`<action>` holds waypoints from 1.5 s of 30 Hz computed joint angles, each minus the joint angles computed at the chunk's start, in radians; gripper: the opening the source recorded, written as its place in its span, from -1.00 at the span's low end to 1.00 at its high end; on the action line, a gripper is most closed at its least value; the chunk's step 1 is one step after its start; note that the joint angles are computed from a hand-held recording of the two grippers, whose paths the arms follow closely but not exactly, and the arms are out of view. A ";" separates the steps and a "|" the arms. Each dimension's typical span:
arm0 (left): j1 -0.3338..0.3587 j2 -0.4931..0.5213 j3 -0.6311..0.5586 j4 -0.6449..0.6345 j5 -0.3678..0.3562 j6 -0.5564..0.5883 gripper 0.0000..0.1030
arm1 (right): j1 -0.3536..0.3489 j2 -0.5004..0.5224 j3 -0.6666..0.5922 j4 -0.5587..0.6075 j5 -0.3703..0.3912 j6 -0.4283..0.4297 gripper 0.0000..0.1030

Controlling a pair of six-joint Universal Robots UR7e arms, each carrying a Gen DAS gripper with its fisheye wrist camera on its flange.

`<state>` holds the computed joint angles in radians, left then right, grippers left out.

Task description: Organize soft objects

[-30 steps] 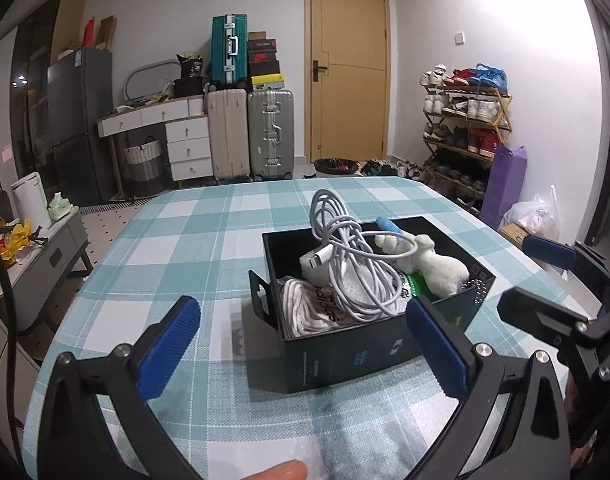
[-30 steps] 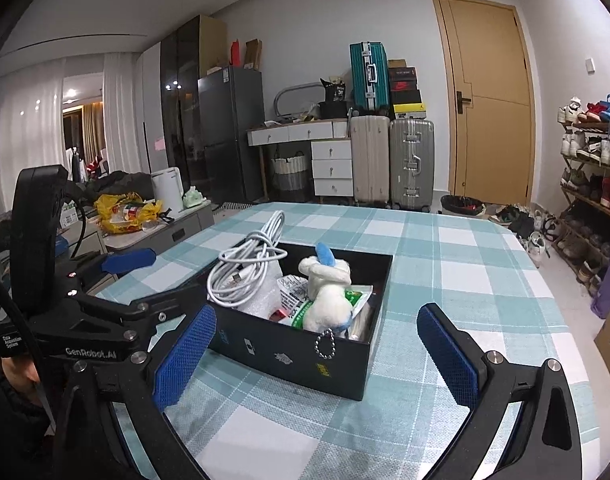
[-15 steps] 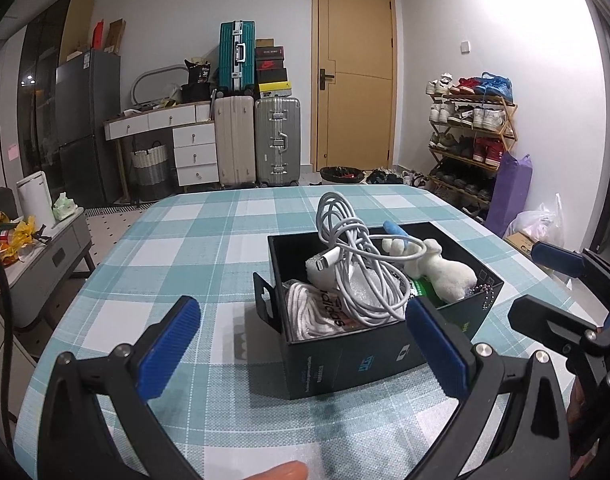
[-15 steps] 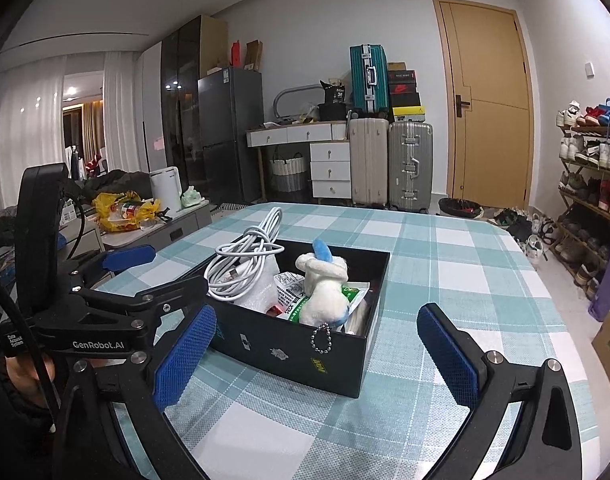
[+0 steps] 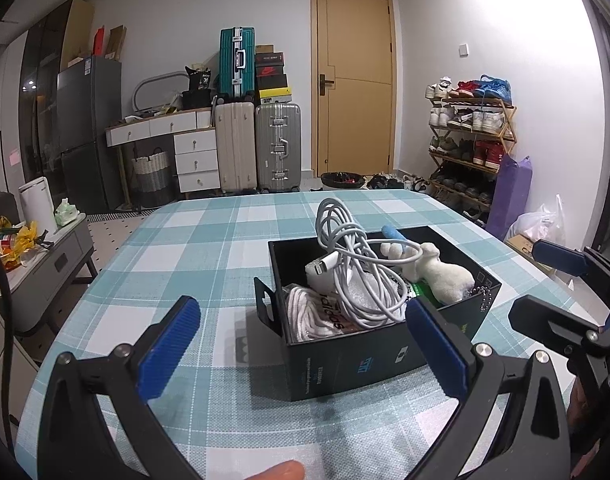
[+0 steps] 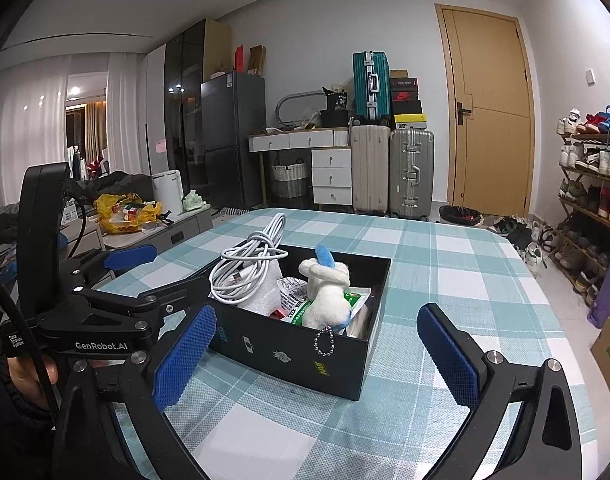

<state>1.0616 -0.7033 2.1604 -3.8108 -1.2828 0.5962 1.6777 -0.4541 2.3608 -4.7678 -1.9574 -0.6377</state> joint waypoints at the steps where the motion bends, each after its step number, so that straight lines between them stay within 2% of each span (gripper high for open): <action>1: 0.000 0.000 0.000 0.000 0.001 0.001 1.00 | 0.001 -0.002 0.003 -0.001 -0.001 0.000 0.99; 45: 0.007 -0.003 0.004 -0.014 -0.010 0.006 1.00 | 0.005 -0.004 0.010 -0.001 -0.002 0.002 0.99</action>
